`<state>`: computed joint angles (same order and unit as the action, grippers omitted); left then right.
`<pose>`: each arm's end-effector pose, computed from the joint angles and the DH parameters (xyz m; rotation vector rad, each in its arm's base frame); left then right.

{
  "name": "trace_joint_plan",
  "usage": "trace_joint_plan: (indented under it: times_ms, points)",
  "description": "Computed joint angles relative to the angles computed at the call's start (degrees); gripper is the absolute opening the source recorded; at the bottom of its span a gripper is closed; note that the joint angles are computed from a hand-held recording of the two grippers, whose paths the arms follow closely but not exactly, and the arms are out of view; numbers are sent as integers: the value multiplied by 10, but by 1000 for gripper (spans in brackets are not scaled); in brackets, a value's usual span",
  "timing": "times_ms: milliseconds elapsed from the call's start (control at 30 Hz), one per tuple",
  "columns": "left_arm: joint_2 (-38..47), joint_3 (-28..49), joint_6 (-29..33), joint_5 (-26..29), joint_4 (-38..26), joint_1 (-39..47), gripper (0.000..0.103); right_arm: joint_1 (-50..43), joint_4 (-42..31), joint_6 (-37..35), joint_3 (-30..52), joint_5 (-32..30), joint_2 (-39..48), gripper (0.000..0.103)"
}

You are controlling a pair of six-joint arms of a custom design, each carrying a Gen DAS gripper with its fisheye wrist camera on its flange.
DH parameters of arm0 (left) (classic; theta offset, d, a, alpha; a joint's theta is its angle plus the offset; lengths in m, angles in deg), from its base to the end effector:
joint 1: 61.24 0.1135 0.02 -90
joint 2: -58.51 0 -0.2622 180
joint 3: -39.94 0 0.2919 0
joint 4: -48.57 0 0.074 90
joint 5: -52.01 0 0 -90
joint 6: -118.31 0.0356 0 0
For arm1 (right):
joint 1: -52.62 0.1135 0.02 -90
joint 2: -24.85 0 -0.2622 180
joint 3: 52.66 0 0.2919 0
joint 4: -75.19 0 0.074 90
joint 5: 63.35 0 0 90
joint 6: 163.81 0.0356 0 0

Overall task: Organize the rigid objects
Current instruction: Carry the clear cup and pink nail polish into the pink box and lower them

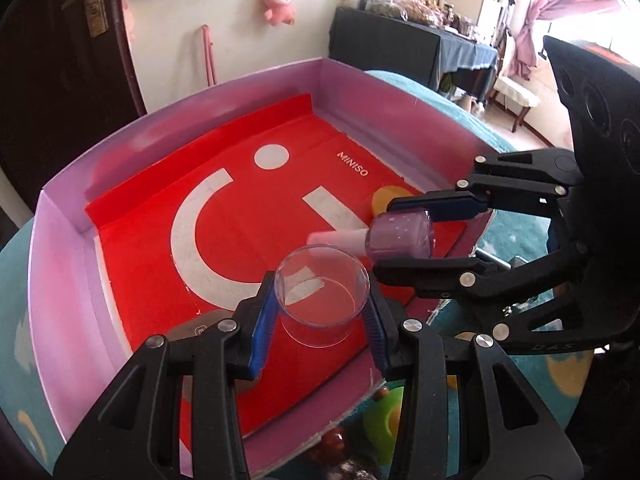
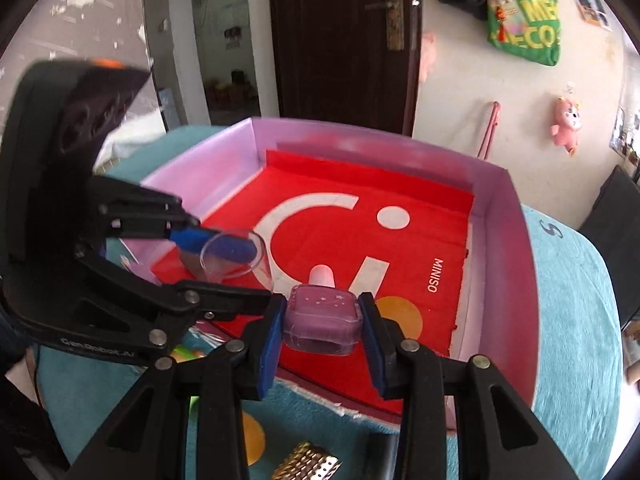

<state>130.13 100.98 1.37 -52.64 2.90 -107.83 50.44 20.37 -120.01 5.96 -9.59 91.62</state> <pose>0.2021 -0.2005 0.2186 0.3325 2.4947 -0.1976 0.2528 0.0114 0.2216 -1.0839 2.1733 0.4842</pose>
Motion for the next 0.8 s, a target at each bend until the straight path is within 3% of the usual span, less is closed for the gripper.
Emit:
trace_joint_plan:
  times_ms: [267,800]
  points:
    - [8,-11,25,37,3,27,38,31,1,-31,12,44,33,39]
    - [17,-16,32,37,13,29,39,60,-51,-70,67,80,100,38]
